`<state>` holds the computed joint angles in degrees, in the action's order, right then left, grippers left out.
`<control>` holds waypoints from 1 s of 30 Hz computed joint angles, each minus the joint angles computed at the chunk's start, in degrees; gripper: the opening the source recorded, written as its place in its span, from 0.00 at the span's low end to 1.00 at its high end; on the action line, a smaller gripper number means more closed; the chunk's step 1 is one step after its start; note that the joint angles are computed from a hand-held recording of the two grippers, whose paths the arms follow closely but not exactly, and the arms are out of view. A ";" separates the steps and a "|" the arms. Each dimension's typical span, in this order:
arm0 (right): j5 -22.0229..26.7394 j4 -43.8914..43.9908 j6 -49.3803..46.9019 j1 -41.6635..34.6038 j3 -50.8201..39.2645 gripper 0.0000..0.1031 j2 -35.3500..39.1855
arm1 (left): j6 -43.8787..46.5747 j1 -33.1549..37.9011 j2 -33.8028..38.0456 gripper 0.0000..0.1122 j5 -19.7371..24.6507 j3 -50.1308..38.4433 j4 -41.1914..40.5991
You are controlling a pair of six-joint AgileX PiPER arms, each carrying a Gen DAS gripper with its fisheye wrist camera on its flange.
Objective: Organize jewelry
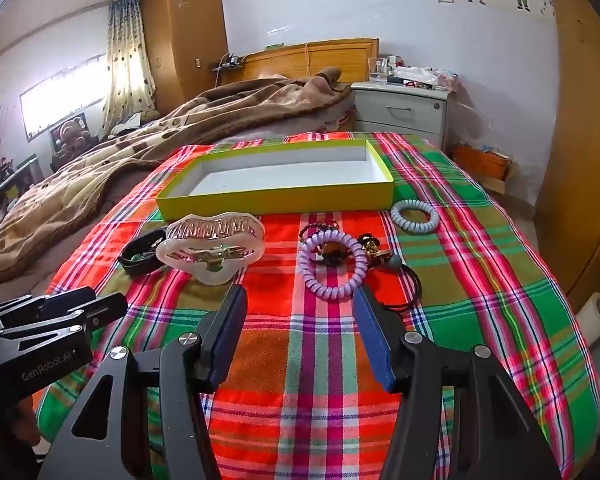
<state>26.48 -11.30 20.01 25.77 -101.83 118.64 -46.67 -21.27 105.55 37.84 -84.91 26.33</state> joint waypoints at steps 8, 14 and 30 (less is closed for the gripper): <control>-1.47 -3.49 3.18 0.69 1.36 0.54 -0.68 | -3.88 -1.74 0.23 0.41 2.70 -0.48 4.92; -3.40 -6.76 7.05 1.58 6.67 0.54 -3.75 | -4.44 -1.83 -0.11 0.41 2.63 -0.12 5.48; -0.58 -4.12 3.90 1.21 2.10 0.54 -1.44 | -4.37 -1.78 -0.23 0.41 2.62 0.17 5.26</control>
